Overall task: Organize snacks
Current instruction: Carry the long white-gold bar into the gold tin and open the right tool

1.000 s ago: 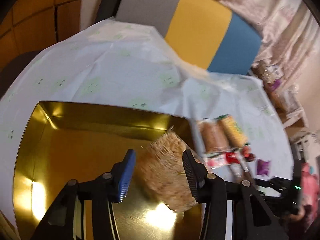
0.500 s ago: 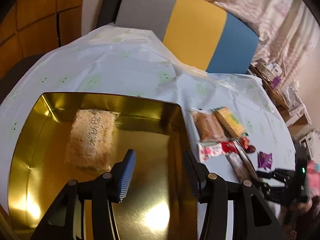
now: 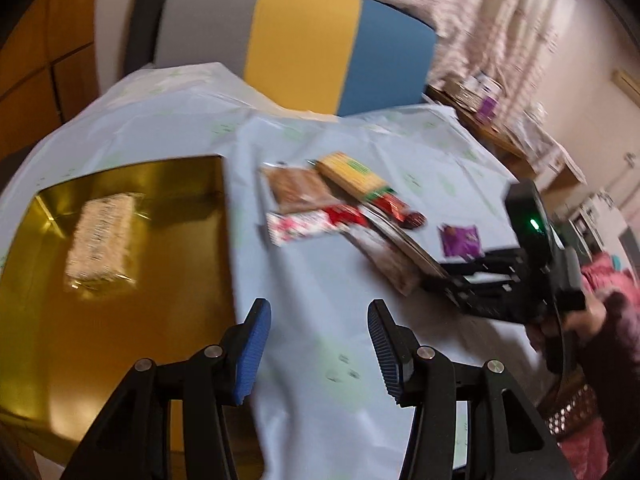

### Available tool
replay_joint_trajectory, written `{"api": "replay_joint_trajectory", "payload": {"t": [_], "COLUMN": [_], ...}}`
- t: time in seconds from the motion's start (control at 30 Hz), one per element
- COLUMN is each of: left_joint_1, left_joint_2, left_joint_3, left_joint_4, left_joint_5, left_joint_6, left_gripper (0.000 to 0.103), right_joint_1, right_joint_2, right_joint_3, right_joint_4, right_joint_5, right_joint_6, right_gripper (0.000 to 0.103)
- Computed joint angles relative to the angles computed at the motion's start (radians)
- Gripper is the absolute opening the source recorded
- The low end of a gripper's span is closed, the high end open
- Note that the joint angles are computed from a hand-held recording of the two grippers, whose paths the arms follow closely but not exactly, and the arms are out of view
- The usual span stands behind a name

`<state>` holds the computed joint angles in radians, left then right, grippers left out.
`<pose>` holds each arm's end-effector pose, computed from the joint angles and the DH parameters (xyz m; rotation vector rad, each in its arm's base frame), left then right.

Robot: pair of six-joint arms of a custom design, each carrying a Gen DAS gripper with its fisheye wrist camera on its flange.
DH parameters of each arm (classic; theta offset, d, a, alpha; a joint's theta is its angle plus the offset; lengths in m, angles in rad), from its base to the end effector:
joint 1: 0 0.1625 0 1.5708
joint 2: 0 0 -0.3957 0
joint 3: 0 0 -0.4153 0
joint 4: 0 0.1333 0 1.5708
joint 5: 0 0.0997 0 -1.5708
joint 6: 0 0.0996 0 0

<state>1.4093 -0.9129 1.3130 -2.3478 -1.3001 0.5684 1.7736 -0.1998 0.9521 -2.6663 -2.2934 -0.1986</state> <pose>0.0369 -0.7684 0.2613 0.9213 2.6128 -0.4411 0.2292 -0.7799 -0.0795 0.3231 -2.3730 0.4161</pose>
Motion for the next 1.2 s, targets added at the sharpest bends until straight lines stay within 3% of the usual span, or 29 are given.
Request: {"api": "replay_joint_trajectory", "payload": {"t": [0.13, 0.57, 1.0, 1.2], "left_joint_1": [-0.009, -0.019, 0.006, 0.021], "left_joint_2": [-0.015, -0.056, -0.065, -0.083], "left_joint_3": [0.061, 0.226, 0.262, 0.306], "left_joint_4": [0.001, -0.085, -0.148, -0.204], "left_joint_5": [0.016, 0.071, 0.04, 0.012], "left_joint_6": [0.004, 0.094, 0.137, 0.22], "left_gripper": [0.051, 0.051, 0.051, 0.052], "right_joint_1": [0.008, 0.018, 0.02, 0.03], "right_joint_2": [0.004, 0.033, 0.011, -0.023], "right_joint_3": [-0.002, -0.018, 0.018, 0.106], "right_joint_4": [0.005, -0.009, -0.003, -0.066], "right_joint_5": [-0.016, -0.043, -0.047, -0.038], "right_joint_6": [-0.016, -0.033, 0.05, 0.17], "right_gripper": [0.023, 0.023, 0.022, 0.022]}}
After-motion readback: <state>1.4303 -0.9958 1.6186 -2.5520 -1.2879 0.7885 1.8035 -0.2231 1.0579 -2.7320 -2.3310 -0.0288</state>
